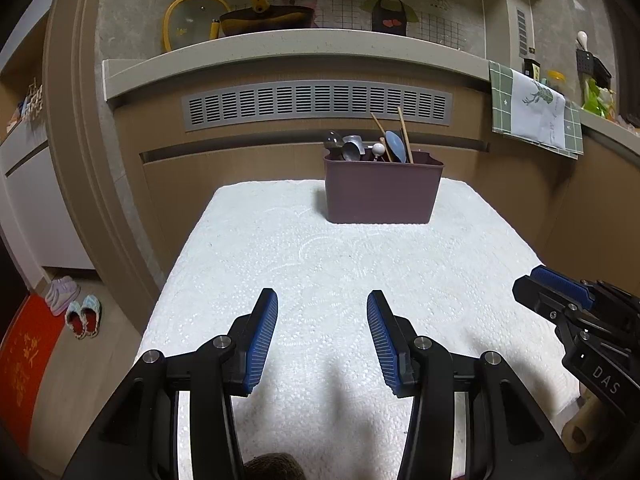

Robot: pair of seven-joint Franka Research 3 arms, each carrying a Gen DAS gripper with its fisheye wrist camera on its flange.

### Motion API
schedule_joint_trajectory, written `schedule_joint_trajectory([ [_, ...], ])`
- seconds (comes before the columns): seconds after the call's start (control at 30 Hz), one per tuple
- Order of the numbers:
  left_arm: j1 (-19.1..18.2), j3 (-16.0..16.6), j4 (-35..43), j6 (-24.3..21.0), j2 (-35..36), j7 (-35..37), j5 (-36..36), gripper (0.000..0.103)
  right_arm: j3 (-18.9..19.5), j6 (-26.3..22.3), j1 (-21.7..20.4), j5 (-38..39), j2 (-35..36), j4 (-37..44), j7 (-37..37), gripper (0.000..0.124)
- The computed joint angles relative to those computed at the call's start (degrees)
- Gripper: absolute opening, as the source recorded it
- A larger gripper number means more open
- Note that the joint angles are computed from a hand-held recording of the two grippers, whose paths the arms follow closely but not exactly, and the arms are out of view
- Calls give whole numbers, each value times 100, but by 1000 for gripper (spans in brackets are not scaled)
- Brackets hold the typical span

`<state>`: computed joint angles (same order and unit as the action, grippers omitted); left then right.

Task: Organize utensils

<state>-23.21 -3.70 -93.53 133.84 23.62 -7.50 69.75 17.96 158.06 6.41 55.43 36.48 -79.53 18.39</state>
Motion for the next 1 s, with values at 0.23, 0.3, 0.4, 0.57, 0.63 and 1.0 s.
schedule_joint_trajectory([
  [0.23, 5, 4, 1, 30, 7, 27, -28, 48, -5, -20, -8, -27, 6, 4, 37, 26],
  [0.3, 8, 4, 0, 40, 8, 32, -30, 48, -8, -19, -3, -34, 5, 3, 47, 26],
  [0.4, 4, 4, 0, 33, 6, 27, -29, 48, -24, -47, -1, -58, 6, 8, 87, 26],
  [0.57, 11, 4, -6, 52, 7, 33, -37, 48, -29, -73, -7, -78, 20, 29, 107, 27],
  [0.63, 7, 5, -6, 49, 6, 31, -31, 48, -23, -62, -9, -73, 14, 19, 107, 27],
  [1.0, 11, 4, -8, 71, 10, 45, -46, 48, -30, -68, -4, -91, 11, 16, 137, 27],
])
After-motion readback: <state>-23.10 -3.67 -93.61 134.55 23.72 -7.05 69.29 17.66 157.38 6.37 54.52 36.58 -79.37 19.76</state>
